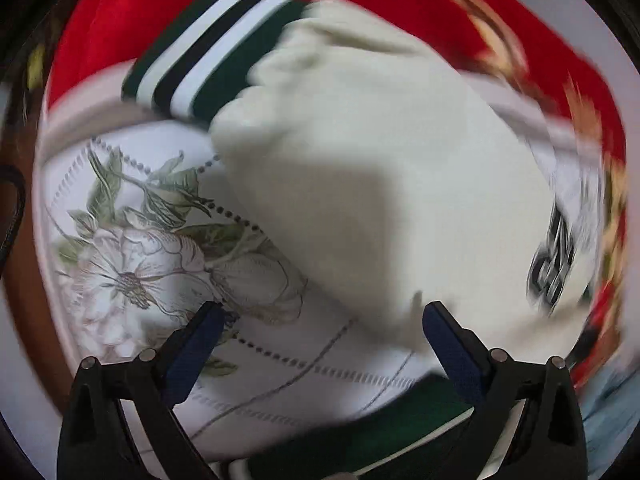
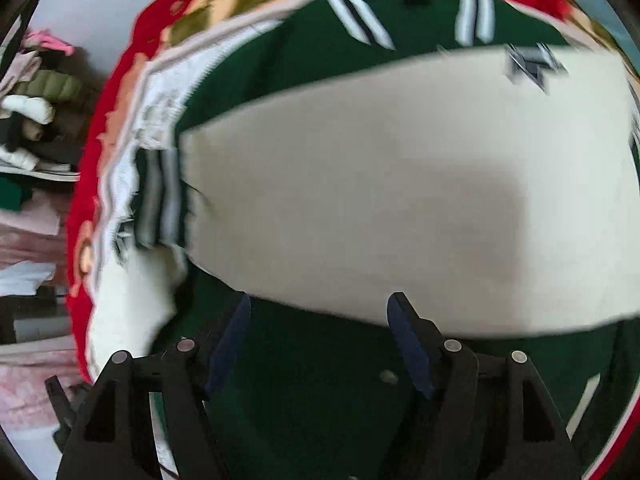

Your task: Fold large clothes

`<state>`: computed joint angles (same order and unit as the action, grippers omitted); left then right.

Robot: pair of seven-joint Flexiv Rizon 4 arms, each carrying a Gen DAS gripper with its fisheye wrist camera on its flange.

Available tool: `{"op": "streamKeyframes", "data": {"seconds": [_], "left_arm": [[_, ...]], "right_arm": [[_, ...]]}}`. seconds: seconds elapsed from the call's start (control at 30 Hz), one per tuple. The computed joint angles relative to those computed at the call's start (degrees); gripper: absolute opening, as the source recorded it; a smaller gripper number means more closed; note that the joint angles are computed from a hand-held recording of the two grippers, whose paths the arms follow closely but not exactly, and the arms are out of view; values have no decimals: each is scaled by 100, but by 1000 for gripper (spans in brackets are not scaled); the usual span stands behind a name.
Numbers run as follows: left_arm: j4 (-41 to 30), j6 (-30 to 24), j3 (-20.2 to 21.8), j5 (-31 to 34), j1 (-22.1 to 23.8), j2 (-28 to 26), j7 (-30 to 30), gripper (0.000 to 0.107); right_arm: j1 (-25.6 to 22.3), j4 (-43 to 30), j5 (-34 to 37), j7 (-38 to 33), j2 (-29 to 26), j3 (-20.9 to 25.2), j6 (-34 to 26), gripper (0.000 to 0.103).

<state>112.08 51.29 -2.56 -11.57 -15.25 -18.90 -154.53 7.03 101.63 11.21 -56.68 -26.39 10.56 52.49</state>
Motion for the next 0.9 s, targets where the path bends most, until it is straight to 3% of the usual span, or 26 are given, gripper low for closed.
{"op": "streamKeyframes", "data": {"seconds": [0.1,0.2,0.23,0.3,0.37,0.4,0.63,0.7,0.77,0.9], "left_arm": [[40,361,331,402,-81,-60,-631,101],[-537,-13,762,1540,-279,-249,-1288,94],[-858,-294,887,1962,-345,-371,-1436,81],[-1361,-631,946,2434,-325,-619,-1426,66],[-1814,-867,983,2812,-284,-826,-1222,22],[-1955,-878,959,2870,-212,-885,-1047,19],[-2894,-874,1026,3374,-87,-896,-247,14],[-3455,-1075,1000,3570,-233,-995,-84,14],[-3894,-1143,996,3776,-339,-1049,185,14],[-4894,-1310,939,4096,-644,-1370,815,14]], "right_arm": [[80,105,-84,223,-41,-79,-64,73],[193,216,-164,464,-64,-97,33,73],[214,230,-218,516,-57,-105,13,73],[323,214,-349,684,-121,-127,39,73],[378,151,-468,796,-157,-141,11,73],[391,90,-486,811,-185,-118,38,73],[387,-398,-380,755,-410,49,607,72],[331,-688,-173,695,-643,183,844,62],[178,-1130,179,516,-1058,463,1087,35],[-127,-1742,551,57,-1667,848,792,35]]}}
